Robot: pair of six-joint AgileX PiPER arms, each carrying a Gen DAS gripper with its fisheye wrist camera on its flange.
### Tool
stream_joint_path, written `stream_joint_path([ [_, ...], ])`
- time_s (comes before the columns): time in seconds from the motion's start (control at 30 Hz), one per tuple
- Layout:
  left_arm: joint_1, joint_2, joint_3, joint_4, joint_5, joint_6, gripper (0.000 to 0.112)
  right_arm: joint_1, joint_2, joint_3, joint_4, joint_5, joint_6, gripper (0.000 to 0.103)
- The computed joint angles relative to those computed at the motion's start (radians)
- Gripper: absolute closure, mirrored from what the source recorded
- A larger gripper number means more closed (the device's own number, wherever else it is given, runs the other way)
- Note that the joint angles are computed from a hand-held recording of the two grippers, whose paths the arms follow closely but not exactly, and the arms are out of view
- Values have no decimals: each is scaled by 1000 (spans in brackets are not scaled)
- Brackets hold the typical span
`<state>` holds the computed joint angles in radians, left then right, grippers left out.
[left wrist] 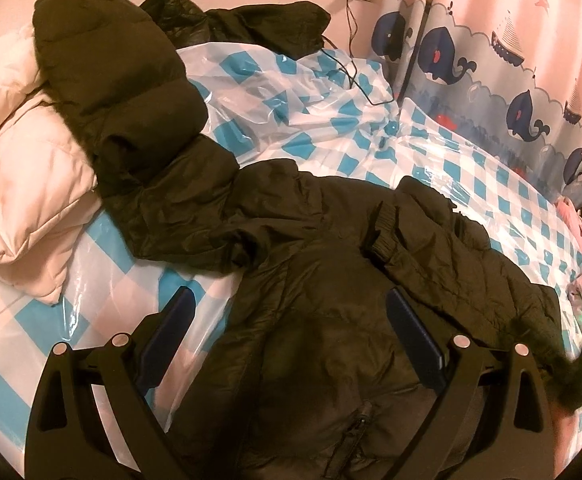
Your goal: Fold large clothes
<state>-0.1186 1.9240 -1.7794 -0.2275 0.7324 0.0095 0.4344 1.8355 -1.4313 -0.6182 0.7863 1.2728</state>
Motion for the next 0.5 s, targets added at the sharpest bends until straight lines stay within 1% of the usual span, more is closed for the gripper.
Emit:
stream_joint_path([
  [0.03,5,-10,21,-26,-29,27,20,5,2,45,-29,-35,52,7],
  [0.07,13,-23,43,-69,-47,90,20,28,3,78,-98,-44,123,7],
  [0.1,25,-31,42,-105,-45,123,20,58,6,104,-198,-35,219,7],
  [0.13,35,-47,57,-150,-65,162,20,77,16,111,-268,-22,282,7],
  [0.2,66,-91,104,-285,-116,276,20,90,18,127,-319,-24,332,7],
  [0.27,108,-135,140,-444,-153,425,20,82,4,167,-366,-64,389,7],
  [0.3,118,-148,146,-487,-172,468,20,79,1,181,-386,-76,412,7],
  [0.33,141,-156,114,-490,-177,477,20,81,2,184,-396,-78,422,7],
  [0.37,154,-140,56,-455,-174,451,20,83,3,186,-406,-75,429,7],
  [0.43,188,-68,-131,-335,-112,355,20,84,2,189,-410,-79,436,7],
  [0.47,211,-25,-231,-320,-78,326,20,83,4,189,-412,-83,440,7],
  [0.5,255,25,-331,-344,-61,329,20,81,3,191,-415,-89,444,7],
])
